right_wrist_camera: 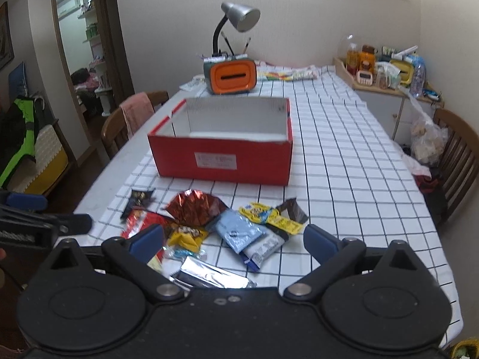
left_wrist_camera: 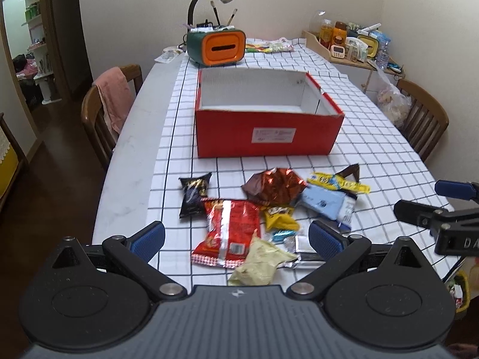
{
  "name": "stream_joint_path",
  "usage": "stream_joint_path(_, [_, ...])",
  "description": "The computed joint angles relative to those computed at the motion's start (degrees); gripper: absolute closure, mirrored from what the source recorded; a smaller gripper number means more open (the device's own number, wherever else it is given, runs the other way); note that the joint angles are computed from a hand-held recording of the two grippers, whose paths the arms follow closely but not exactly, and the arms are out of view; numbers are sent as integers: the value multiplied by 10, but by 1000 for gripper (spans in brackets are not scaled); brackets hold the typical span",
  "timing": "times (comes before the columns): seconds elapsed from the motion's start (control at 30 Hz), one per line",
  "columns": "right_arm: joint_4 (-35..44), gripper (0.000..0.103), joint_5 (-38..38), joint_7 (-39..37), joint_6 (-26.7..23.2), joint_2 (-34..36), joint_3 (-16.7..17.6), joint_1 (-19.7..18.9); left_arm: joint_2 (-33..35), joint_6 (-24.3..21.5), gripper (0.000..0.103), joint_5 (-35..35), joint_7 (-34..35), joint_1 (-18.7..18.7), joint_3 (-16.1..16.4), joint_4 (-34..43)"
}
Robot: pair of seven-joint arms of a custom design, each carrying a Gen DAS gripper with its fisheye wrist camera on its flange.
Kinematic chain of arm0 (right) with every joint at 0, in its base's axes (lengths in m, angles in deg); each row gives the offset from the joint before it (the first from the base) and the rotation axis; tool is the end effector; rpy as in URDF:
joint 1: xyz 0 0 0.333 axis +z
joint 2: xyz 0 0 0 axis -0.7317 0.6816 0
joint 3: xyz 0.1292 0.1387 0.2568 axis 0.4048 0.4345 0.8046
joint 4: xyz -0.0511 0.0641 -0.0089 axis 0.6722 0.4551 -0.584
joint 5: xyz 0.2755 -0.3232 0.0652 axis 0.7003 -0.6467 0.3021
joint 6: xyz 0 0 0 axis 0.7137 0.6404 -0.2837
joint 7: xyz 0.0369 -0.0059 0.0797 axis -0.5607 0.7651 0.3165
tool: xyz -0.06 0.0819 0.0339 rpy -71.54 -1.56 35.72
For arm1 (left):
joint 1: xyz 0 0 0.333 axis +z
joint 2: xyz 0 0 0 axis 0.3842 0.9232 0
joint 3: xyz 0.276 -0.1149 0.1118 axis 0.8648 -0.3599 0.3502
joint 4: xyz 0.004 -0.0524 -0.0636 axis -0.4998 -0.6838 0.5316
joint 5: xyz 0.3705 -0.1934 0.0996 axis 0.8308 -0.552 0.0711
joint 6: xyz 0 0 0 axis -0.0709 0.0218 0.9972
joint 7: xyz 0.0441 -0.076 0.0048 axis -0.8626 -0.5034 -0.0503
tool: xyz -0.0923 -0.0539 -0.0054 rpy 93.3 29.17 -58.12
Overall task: Organize snacks
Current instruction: 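Lower the left tool to the round chocolate while the right tool reaches the silver foil bar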
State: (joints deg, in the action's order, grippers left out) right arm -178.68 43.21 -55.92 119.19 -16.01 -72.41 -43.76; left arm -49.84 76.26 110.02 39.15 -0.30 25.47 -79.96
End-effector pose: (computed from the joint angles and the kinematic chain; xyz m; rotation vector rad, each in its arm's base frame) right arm 0.7027 0.0857 0.3823 -1.9906 1.1252 -0.3905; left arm 0.6111 -0.3685 0.4063 -2.0002 1.4938 -0.6317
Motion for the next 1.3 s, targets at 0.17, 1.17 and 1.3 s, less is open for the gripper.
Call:
stream_joint_path(0.17, [29,4,-29,-21,-33,37,-2,-6,11,25,0,-22,31,11,-6,-14])
stream_joint_path(1.17, [194,36,-272,-112,-181,201,-6,13,105,68,44,-169,206,13,-8,9])
stream_joint_path(1.3, [186,38,-267,-112,-171,198,-1,10,107,75,46,-164,200,12,-4,9])
